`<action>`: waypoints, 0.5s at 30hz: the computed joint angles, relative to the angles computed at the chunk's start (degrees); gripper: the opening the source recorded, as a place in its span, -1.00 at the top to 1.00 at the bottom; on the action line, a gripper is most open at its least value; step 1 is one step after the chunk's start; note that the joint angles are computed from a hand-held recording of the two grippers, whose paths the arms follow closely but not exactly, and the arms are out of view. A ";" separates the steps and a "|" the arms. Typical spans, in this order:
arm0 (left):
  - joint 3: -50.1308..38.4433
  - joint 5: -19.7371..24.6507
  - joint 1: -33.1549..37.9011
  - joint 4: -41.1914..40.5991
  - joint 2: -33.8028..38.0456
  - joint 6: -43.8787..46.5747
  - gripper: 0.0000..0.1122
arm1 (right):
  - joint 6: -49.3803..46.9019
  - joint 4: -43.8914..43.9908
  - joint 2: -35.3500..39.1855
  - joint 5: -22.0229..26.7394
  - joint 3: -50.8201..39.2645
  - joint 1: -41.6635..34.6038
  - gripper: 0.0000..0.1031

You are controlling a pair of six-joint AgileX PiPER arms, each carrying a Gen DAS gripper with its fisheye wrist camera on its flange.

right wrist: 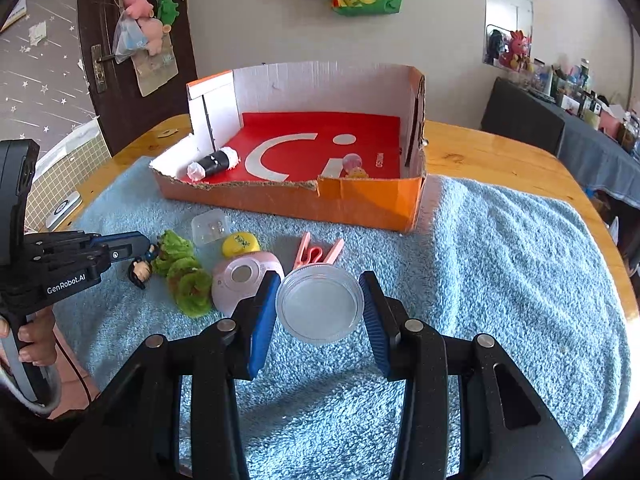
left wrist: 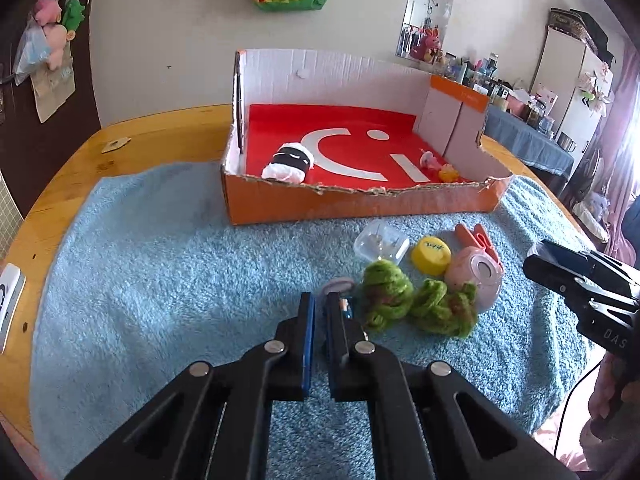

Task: Organize objects
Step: 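Grasp the blue-and-black figurine with the left tool while the right tool grasps the clear round dish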

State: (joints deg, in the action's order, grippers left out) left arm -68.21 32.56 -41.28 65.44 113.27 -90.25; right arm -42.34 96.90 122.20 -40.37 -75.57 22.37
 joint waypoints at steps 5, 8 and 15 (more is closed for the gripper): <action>1.79 -1.13 0.12 2.31 -1.07 -3.16 0.35 | 3.12 -1.51 0.03 3.05 1.54 -0.49 0.23; 2.53 -2.10 0.19 2.71 -1.57 -3.88 0.23 | 3.23 -0.90 1.01 4.68 1.46 -0.75 -0.07; 3.19 -2.93 -1.37 4.43 -1.70 -5.18 -0.06 | 1.43 0.72 3.03 3.39 -0.14 0.03 -0.22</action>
